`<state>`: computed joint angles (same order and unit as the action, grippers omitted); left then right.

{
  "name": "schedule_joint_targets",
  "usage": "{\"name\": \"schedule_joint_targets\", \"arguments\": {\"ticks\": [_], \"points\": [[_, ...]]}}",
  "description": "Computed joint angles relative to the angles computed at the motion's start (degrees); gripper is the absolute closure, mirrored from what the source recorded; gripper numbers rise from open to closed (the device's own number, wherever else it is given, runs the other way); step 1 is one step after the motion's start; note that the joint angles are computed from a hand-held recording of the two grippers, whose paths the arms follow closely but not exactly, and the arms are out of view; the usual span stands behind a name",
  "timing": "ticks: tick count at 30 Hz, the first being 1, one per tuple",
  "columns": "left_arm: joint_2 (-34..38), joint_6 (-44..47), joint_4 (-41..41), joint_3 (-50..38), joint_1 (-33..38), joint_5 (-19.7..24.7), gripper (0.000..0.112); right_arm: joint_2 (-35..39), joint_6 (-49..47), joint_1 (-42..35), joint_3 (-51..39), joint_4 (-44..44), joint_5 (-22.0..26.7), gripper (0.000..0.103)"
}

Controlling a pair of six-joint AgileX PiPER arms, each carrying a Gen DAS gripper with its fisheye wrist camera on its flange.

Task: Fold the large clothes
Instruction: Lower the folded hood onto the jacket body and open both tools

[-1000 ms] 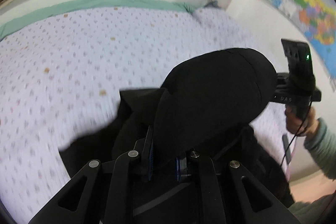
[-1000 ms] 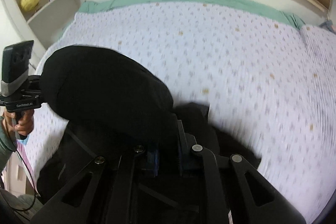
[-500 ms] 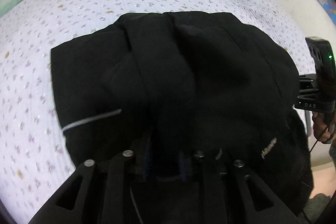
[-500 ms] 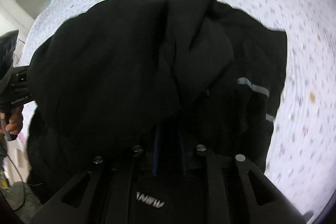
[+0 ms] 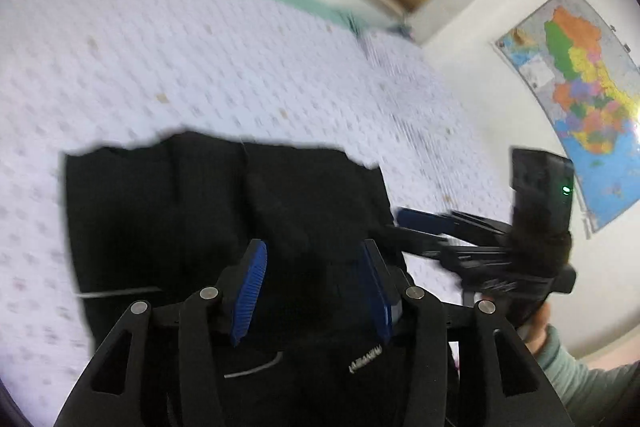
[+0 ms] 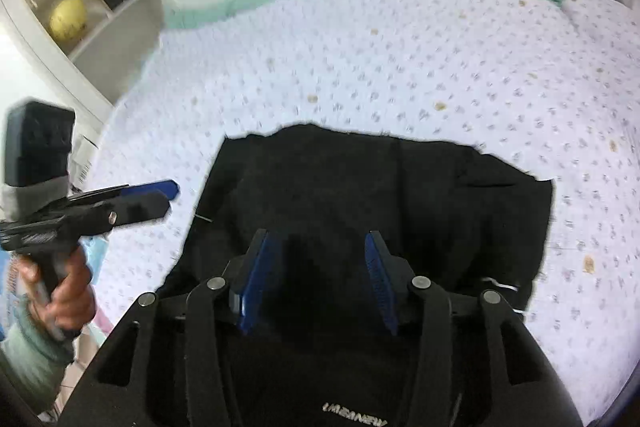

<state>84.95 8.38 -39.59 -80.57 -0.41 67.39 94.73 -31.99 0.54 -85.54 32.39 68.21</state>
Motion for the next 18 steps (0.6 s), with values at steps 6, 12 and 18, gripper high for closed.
{"name": "schedule_joint_targets", "arguments": {"ticks": [6, 12, 18], "points": [[3.8, -3.6, 9.4, 12.3, -9.5, -8.5, 0.063, 5.9, 7.0, 7.5, 10.8, -14.3, -10.8, 0.052], [4.9, 0.2, 4.6, 19.2, -7.1, -14.7, 0.068, 6.8, 3.1, 5.0, 18.1, -9.6, -17.1, 0.052], [-4.3, -2.6, 10.6, 16.2, -8.2, -8.2, 0.068, -1.9, -1.3, 0.9, 19.7, -6.6, -11.5, 0.051]]}}
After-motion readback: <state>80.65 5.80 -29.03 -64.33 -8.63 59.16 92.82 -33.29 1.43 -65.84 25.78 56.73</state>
